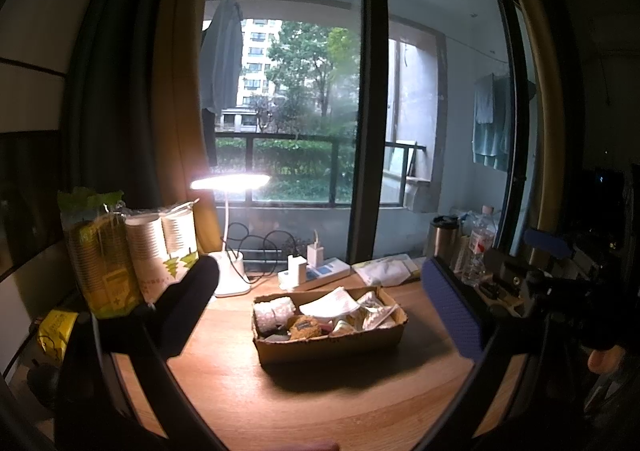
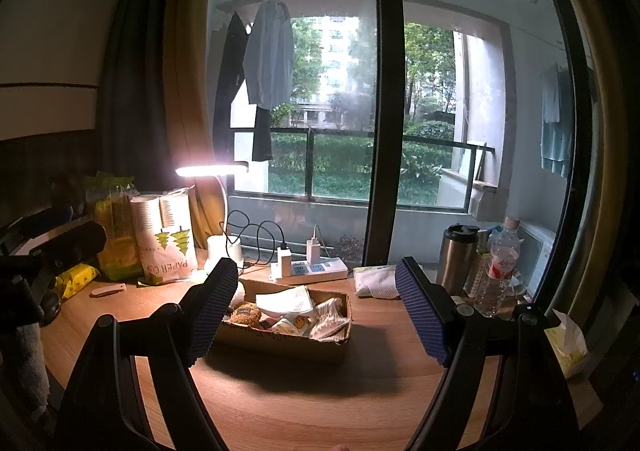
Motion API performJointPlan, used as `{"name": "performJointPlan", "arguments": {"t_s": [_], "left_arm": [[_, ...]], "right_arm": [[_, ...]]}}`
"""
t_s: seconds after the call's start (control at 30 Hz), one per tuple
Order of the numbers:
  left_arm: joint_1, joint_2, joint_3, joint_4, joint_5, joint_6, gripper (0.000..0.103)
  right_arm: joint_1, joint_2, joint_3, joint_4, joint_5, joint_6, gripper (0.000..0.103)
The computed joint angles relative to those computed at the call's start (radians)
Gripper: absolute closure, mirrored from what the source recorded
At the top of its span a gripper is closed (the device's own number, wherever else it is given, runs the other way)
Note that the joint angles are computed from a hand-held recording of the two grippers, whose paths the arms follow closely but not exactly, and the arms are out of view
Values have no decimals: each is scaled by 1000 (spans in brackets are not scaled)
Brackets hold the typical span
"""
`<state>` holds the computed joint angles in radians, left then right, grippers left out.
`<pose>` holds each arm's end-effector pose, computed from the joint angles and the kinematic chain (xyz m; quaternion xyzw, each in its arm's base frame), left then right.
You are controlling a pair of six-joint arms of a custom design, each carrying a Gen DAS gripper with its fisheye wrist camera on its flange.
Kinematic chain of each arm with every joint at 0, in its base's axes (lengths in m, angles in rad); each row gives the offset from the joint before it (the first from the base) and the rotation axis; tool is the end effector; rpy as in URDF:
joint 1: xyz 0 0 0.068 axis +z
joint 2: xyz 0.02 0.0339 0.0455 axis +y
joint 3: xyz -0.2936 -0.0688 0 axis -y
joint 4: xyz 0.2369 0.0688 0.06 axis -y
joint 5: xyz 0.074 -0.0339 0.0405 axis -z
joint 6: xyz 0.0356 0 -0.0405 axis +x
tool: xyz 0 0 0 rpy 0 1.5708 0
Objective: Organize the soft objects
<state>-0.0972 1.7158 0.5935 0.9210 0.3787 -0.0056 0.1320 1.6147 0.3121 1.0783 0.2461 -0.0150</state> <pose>0.3213 -0.0446 0.1952 0.1538 0.7545 -0.1775 0.6129 0.2582 0.0255 0.1701 0.0193 0.7794 -0.0596 0.6234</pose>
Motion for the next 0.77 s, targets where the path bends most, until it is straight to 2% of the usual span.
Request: {"name": "performJointPlan", "arguments": {"t_s": [0.77], "left_arm": [[-6,25,19,-20,6,6,1]], "right_arm": [[-28,28,19,-1,-27,-10,19]]}}
